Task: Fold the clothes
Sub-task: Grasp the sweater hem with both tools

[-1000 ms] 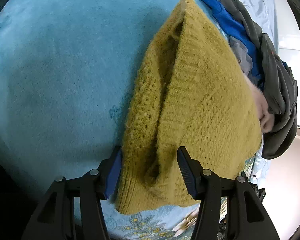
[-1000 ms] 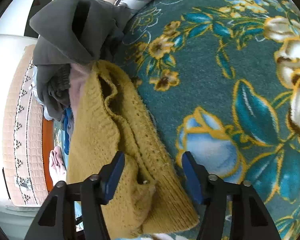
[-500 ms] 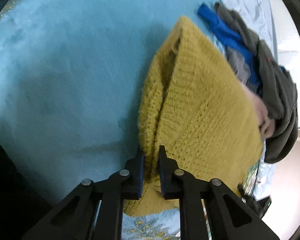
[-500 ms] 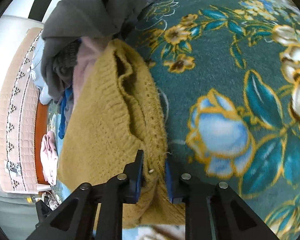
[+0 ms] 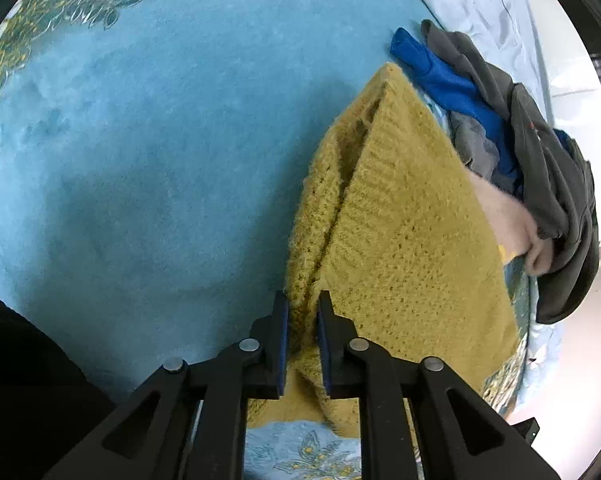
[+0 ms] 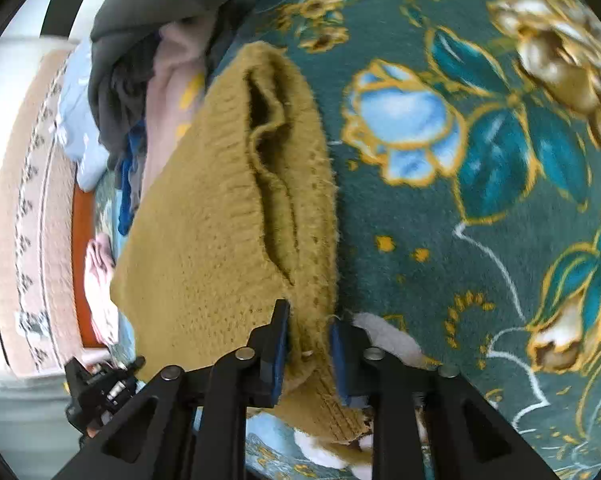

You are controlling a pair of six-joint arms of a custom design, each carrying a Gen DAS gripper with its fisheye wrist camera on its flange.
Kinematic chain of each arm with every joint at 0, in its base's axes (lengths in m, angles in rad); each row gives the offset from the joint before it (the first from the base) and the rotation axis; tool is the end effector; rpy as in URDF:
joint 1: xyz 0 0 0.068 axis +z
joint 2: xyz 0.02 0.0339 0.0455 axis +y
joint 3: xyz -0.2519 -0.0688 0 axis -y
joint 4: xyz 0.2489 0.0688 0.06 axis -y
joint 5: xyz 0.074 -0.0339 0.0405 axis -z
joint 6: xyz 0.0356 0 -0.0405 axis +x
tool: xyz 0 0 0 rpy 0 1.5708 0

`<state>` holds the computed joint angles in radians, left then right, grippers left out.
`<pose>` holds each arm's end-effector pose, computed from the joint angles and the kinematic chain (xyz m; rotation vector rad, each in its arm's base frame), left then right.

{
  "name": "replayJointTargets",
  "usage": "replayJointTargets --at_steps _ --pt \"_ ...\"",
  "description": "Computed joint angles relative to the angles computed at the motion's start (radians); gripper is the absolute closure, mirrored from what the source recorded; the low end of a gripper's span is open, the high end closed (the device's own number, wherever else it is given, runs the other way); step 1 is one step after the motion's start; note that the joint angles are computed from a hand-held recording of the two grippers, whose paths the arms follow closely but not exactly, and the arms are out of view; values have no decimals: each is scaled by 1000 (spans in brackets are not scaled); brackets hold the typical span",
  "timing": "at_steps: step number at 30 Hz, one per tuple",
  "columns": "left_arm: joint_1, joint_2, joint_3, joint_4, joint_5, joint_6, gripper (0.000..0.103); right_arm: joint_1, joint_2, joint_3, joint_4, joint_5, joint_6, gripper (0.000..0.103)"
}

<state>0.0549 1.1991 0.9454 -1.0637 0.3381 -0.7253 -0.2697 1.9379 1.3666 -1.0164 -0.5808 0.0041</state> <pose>0.2118 -0.0002 0.2397 -1.0643 2.7575 -0.6001 0.3430 -0.0746 0.1608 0.4105 2.9253 0.8783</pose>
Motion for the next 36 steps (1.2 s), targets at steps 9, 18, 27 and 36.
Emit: replayJointTargets --at_steps 9,18,27,36 --pt "-19 -46 -48 23 -25 41 59 9 115 273 76 -18 131 60" --pt "-36 -5 -19 -55 4 57 60 80 331 479 142 24 351 60" --pt "-94 65 1 -69 -16 90 92 111 423 679 93 59 352 91" --pt "-58 62 -26 -80 25 108 92 137 571 846 18 161 370 92"
